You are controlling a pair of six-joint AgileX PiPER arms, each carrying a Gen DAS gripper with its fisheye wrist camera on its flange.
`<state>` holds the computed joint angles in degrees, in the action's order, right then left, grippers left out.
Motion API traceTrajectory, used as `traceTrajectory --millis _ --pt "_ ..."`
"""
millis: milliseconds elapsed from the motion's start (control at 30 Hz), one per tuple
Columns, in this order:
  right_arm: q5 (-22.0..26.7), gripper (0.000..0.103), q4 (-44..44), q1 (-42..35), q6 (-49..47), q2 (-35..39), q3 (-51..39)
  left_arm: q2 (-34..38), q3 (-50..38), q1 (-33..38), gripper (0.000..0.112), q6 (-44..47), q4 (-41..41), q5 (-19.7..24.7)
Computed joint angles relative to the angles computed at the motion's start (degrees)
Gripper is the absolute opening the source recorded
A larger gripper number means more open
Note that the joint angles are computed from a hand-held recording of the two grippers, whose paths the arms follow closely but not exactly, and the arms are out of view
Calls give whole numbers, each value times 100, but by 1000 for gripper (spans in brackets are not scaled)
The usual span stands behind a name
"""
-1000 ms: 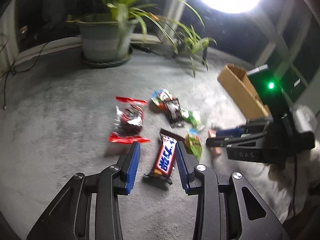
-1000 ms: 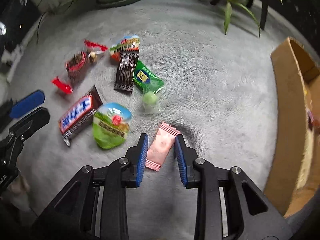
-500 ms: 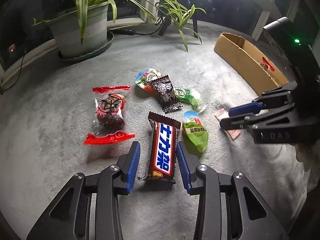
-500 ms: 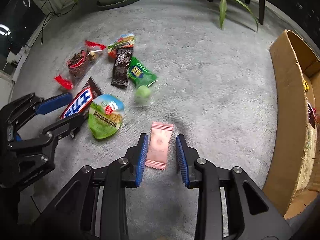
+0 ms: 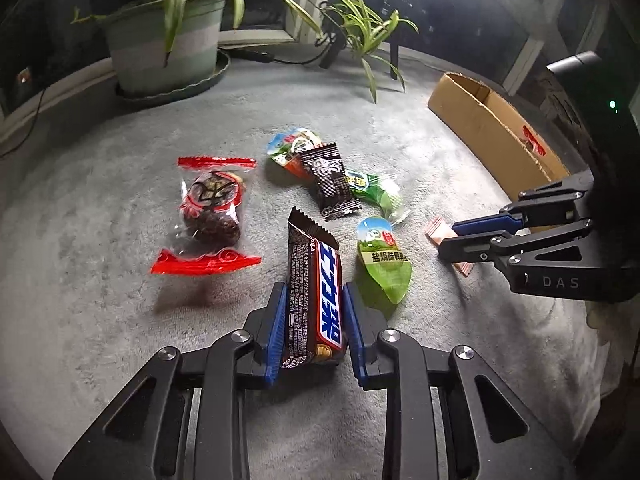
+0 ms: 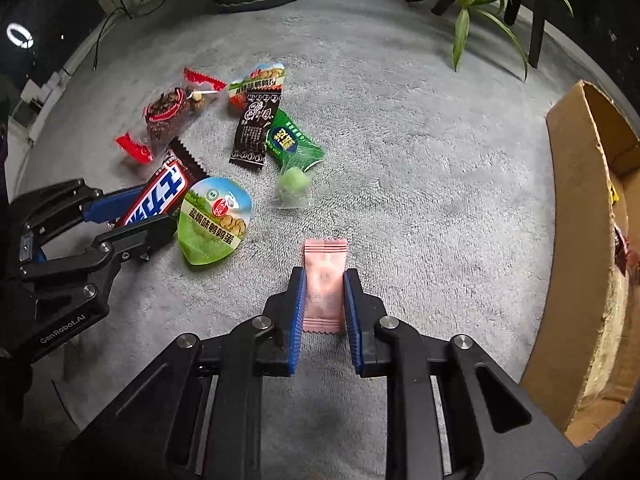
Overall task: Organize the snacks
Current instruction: 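Grasp the chocolate bar with the left gripper while the right grasps the pink packet, then carry the chocolate bar and pink packet into the box and open both grippers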
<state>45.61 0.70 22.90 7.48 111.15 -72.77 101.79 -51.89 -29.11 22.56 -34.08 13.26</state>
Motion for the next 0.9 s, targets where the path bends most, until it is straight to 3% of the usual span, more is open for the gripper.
traceTrajectory --millis 233,400,667,900 --pt "-320 19 613 -564 -833 -311 314 -336 287 103 26 314 -568 -10" --pt "-298 19 830 -811 -1129 -779 531 -608 406 122 26 162 -519 -10" --pt "52 19 907 -1377 -1556 -1835 785 -966 260 -155 26 -1040 348 -23" --pt "360 19 1090 -2437 -2212 -2379 838 -825 -289 -788 26 -2670 1588 -27"
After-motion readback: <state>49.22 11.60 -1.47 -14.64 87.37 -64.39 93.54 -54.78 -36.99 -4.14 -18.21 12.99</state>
